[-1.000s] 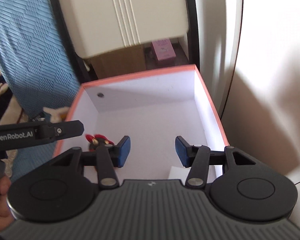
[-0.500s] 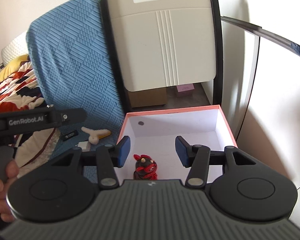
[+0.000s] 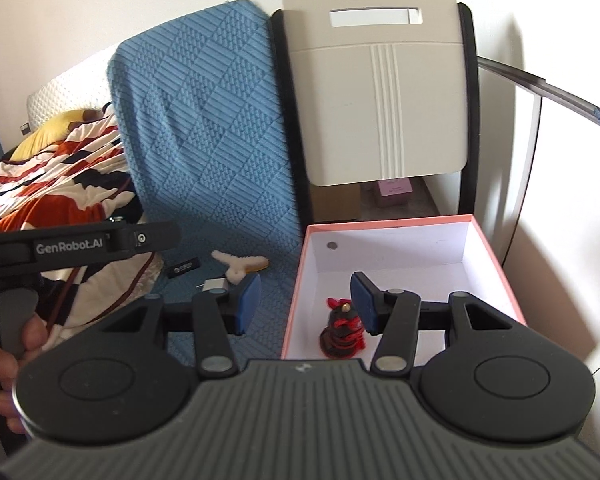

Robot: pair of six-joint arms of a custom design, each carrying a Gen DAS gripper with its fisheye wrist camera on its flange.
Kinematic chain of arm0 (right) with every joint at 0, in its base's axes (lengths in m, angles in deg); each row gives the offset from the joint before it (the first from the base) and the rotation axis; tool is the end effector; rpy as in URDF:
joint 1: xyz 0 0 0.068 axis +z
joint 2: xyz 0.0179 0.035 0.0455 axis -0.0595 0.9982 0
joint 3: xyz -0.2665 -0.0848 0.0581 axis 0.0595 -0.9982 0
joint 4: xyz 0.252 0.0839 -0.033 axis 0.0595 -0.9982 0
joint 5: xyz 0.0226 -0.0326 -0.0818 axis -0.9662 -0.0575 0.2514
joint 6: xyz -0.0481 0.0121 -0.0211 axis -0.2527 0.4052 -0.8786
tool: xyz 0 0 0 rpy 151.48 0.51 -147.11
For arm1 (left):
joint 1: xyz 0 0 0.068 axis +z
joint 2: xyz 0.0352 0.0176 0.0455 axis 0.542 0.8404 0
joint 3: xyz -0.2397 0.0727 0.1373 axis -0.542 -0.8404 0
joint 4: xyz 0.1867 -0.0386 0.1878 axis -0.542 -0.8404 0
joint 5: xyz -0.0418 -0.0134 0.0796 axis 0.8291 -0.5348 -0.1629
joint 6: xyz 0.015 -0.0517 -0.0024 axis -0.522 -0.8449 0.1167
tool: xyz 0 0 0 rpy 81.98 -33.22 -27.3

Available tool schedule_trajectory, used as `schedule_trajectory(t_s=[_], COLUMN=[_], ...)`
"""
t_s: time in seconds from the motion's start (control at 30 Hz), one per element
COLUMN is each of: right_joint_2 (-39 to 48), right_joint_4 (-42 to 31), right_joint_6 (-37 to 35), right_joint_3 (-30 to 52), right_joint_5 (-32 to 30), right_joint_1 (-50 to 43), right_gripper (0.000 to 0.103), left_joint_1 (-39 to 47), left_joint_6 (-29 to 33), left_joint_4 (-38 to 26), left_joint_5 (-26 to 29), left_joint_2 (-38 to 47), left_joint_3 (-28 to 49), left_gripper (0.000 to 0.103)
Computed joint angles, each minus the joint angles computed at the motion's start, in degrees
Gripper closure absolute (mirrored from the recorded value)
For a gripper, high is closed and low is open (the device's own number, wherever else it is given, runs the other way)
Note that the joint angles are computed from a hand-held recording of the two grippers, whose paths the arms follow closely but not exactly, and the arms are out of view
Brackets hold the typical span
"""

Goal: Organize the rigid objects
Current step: 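Withdraw both tools from the box back toward the chair seat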

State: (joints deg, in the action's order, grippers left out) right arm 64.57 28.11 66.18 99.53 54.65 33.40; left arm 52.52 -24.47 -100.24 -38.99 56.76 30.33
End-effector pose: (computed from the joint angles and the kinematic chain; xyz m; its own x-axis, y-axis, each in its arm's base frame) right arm 0.2218 0.1438 0.4338 -0.5647 0.1730 -0.8069 0.1068 0.9849 0.1364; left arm 0.3047 0.0827 0.4076 -0.5751 0.0349 -0.8173 0.4175 0.8717 -0.2566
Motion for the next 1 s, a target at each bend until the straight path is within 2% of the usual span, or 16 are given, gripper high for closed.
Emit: schedule_trajectory(t_s=[0.17, 0.43, 0.77, 1.0], right_joint_2=[1.5, 2.0, 1.9, 3.6], right_joint_4=[0.2, 1.0, 2.7, 5.2], right_joint_6=[2.4, 6.3, 8.4, 8.7], right_joint_3=[-0.5, -3.6, -7.6, -9.4], right_joint_5=[1.4, 3.1, 4.2, 5.2], right_joint_1=[4.6, 8.8, 11.4, 13.0], right_gripper=[0.050, 0.050, 0.050, 0.050], left_joint_1=[4.4, 8.0, 9.2, 11.8], left_joint_6=[3.6, 6.9, 8.1, 11.5], left_joint_4=[-1.2, 0.3, 3.9, 4.3], left_joint_5=[1.6, 3.0, 0.5, 1.3], left_joint_2=[-0.3, -1.7, -2.2, 0.6], left_joint_3=[-2.2, -7.6, -12.9, -14.2], left_gripper=[0.036, 0.036, 0.036, 0.036])
